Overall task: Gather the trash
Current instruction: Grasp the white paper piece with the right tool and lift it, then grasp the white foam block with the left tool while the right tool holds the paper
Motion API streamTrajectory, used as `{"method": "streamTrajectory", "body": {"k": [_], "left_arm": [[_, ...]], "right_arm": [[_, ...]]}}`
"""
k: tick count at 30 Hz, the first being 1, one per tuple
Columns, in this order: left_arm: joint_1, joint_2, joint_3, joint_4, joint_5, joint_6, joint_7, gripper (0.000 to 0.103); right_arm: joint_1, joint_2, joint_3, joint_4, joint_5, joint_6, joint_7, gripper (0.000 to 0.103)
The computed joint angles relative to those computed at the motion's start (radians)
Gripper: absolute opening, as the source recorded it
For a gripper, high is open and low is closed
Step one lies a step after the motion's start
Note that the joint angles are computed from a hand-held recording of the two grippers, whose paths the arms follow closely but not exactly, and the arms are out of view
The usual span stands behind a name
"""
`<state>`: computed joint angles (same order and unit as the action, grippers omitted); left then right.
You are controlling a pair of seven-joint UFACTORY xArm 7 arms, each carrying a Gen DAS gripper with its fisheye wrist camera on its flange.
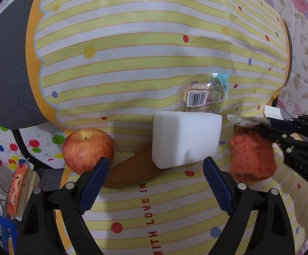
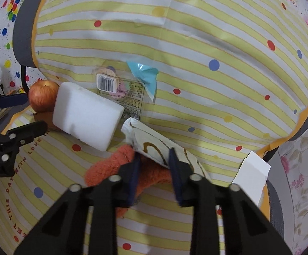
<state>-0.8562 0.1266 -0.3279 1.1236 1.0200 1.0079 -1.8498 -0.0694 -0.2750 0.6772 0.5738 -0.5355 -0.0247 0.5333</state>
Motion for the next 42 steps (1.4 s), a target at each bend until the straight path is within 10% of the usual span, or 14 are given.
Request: {"method": "streamTrajectory", "body": {"k": [12,19,26,34,42], "left_arm": [[0.043,-0.025,-0.005,-0.047,0.036,-0.085,-0.059,0.089],[0.07,0.038,0.05,-0.01,0.062,-0.191,-0.039,0.087],[0.098,0.059,0.085,-0.001,0.068,-0.338,-0.003,0.053],[-0.028,0.004,-0.002,0.029,0.069,-0.132,0.02,0.037],[-0.237,0.08,-0.076,0.192,0.073,0.251,-0.081,0.037]], "right_arm": [[0.454,-0.274,-0.477,-0.229,0.216,-0.211,0.019,0.002],[0.536,-0.321,-0.489,-0.294,0.314,-0.161,-0.01,0.002],[0.586,-0.392,-0.509,-0.354,0.4,-0.134,-0.066,0.002],[0.668,-0.622,-0.546,-0.45,0.481,-0.031,-0.08,0.002],[0.719,-1.009,-0.485,-0.56,0.539,0.286,0.006,0.002]]}}
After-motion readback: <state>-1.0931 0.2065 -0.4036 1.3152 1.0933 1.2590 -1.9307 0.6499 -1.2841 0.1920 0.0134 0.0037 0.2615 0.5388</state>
